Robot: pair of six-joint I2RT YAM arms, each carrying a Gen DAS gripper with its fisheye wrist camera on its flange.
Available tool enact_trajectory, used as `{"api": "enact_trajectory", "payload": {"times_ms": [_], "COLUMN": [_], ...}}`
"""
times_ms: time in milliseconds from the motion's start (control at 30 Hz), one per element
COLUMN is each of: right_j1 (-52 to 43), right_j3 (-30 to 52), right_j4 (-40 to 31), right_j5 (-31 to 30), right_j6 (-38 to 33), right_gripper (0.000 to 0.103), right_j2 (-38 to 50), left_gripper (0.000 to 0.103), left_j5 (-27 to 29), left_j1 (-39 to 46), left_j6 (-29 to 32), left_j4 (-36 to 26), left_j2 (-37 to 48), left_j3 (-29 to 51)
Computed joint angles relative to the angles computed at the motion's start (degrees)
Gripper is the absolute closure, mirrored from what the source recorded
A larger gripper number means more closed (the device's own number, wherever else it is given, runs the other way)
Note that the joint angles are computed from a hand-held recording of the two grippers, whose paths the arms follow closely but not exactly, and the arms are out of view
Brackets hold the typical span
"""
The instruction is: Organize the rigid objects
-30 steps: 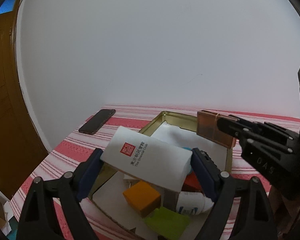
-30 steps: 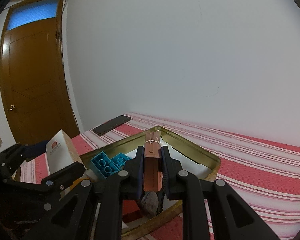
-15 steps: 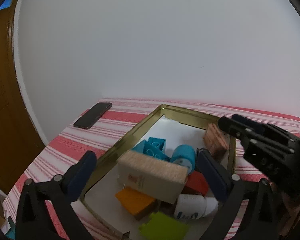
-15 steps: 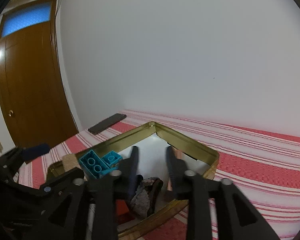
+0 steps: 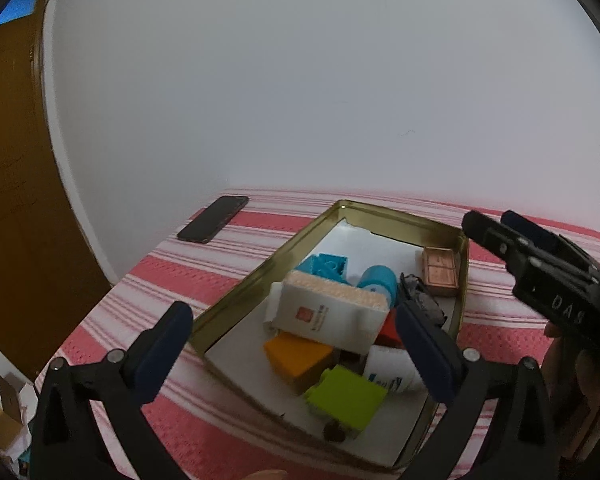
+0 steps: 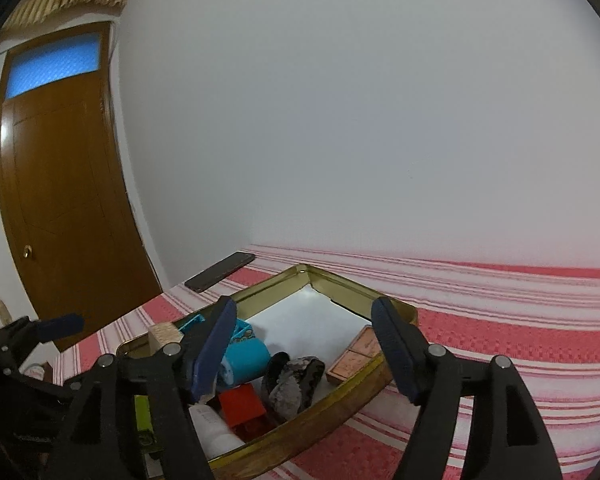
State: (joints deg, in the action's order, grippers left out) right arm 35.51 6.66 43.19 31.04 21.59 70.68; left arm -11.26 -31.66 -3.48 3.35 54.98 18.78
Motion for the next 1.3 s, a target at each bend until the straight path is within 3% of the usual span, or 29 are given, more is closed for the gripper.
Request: {"api": "enact_trajectory", "payload": {"times_ms": [133, 200, 367, 700, 1300], "right_j1": [5.32, 6.88, 8.06, 8.56, 8.24], "right_j3": [0.84, 1.33, 3.44, 7.31, 7.52], "right_j4": [-3.52, -3.03, -7.48, -13.46, -14.11], "right_j5": [4.67, 5.67, 3.66, 2.35, 1.42], "right_j6": [-1.81, -2.86, -2.79, -1.6, -1.12], "right_gripper": [0.03, 0.025, 0.02, 0.02, 0.02], "right_j2": [-2.47, -1.94, -2.95, -0.52, -0.11], "left_gripper": [0.001, 0.001, 0.0, 0.0, 0.0], "left_j5": [-1.27, -0.9, 0.6, -0.07, -1.54], "left_j1": [1.35, 2.59, 4.87, 5.85, 5.18], "left_j6": [-0.96, -1.17, -1.21, -0.91, -0.12], "left_j4": [-3.93, -5.74, -6.87, -2.34, 0.23], "left_j2": [-4.31, -7.12, -10.86, -8.58, -6.63], "left_j3": [-0.13, -0.52, -1.84, -3.54, -4.27]}}
